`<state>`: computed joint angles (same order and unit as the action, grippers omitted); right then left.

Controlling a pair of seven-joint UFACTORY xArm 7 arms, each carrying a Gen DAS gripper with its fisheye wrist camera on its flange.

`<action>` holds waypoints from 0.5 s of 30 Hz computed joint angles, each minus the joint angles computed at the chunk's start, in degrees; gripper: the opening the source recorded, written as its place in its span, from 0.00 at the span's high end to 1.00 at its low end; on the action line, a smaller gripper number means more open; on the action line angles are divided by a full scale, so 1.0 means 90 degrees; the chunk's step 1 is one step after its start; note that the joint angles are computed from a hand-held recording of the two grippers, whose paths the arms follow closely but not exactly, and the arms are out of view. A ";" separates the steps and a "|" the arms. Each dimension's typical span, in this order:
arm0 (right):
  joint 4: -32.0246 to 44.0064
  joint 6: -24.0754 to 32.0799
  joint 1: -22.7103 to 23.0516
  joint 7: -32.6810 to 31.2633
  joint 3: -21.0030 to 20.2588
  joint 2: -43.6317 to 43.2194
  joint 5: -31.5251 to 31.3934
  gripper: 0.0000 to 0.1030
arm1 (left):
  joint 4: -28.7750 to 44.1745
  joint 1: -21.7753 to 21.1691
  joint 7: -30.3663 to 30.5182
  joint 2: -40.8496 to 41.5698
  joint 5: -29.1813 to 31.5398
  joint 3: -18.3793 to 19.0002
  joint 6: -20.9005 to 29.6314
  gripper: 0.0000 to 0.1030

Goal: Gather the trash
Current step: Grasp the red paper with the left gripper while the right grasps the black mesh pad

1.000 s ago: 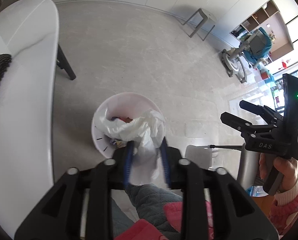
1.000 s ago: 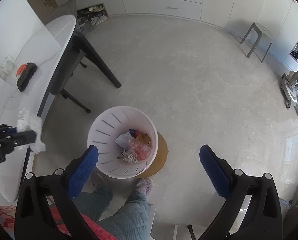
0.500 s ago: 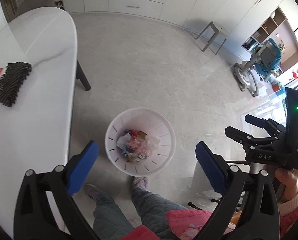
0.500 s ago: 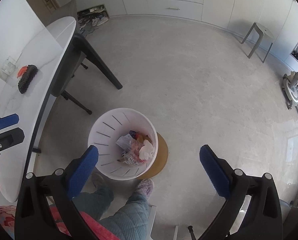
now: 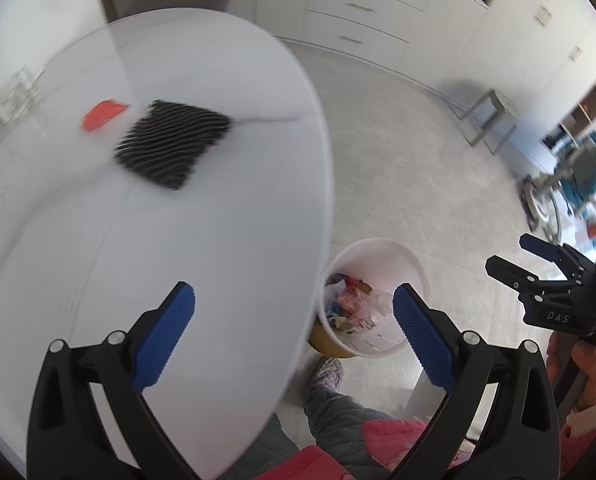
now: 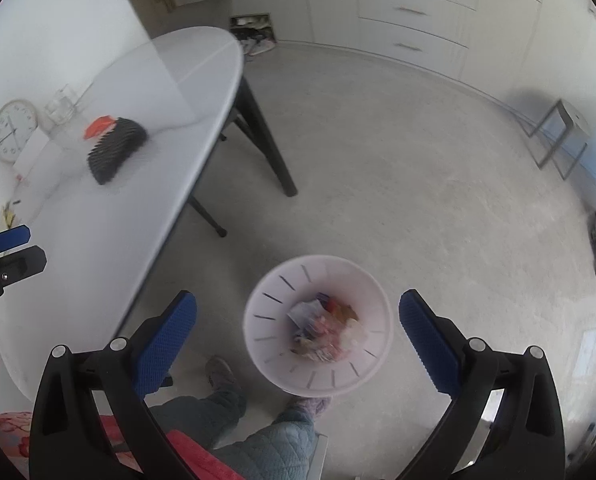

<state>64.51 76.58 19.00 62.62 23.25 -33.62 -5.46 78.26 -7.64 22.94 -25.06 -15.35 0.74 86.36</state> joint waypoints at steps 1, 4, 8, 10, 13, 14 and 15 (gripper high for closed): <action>0.0191 -0.0132 -0.0034 -0.0061 0.0052 0.0270 -0.0070 0.02 | 0.0068 0.0054 0.0010 0.0068 0.0015 0.0080 0.0006 0.08; 0.0759 -0.0384 -0.0021 -0.0206 0.0158 0.1026 -0.0315 0.02 | 0.0323 0.0326 0.0127 0.0353 0.0070 0.0392 -0.0034 0.08; 0.1713 -0.0576 0.0205 -0.0397 0.0187 0.2196 -0.0784 0.02 | 0.0613 0.0683 0.0297 0.0712 0.0063 0.0643 -0.0199 0.08; 0.2292 -0.0632 0.0360 -0.0520 0.0175 0.2825 -0.1042 0.02 | 0.0825 0.0851 0.0320 0.0954 0.0046 0.0710 -0.0223 0.08; 0.3111 -0.0604 0.0650 -0.0636 0.0099 0.3639 -0.1358 0.02 | 0.1074 0.1089 0.0418 0.1287 -0.0046 0.0792 -0.0256 0.08; 0.3367 -0.0574 0.0757 -0.0697 0.0056 0.3863 -0.1437 0.02 | 0.1177 0.1162 0.0448 0.1411 -0.0052 0.0800 -0.0262 0.08; 0.3726 -0.0504 0.0884 -0.0765 0.0022 0.4172 -0.1554 0.02 | 0.1228 0.1220 0.0459 0.1475 -0.0057 0.0780 -0.0271 0.08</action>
